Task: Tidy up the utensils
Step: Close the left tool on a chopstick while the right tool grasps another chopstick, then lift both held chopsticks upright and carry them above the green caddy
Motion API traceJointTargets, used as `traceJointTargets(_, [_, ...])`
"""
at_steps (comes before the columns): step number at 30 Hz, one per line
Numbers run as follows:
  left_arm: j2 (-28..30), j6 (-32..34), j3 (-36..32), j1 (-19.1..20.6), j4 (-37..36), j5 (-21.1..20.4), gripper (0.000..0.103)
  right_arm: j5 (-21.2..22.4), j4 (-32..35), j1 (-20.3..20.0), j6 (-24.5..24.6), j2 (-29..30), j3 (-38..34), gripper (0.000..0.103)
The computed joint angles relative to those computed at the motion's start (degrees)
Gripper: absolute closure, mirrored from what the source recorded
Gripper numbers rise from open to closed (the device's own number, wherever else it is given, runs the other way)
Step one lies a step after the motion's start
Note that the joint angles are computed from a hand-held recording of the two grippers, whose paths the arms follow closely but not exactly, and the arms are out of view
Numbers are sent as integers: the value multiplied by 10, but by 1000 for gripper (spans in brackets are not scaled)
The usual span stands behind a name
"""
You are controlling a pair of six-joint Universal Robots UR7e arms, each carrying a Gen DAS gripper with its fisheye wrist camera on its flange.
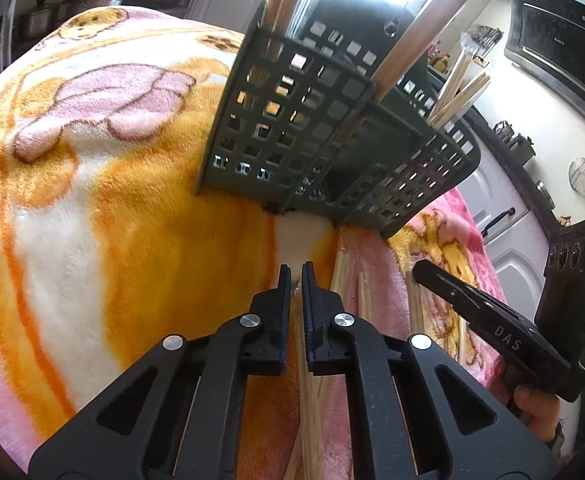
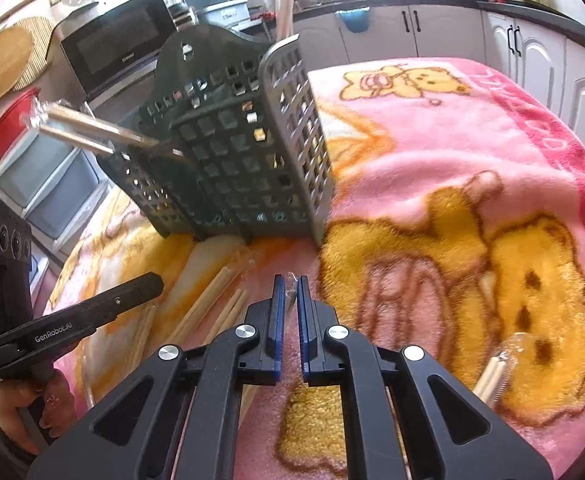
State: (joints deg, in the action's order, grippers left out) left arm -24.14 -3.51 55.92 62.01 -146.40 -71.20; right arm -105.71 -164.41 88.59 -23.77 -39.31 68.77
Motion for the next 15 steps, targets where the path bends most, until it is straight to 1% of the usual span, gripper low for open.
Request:
traceJointTargets(3, [-9, 2, 12, -2, -17, -2, 100, 6, -19, 1, -4, -8, 10, 100])
traceJointTargets(15, [-32, 21, 36, -20, -80, -6, 100, 29, -90, 6, -25, -37, 47, 101])
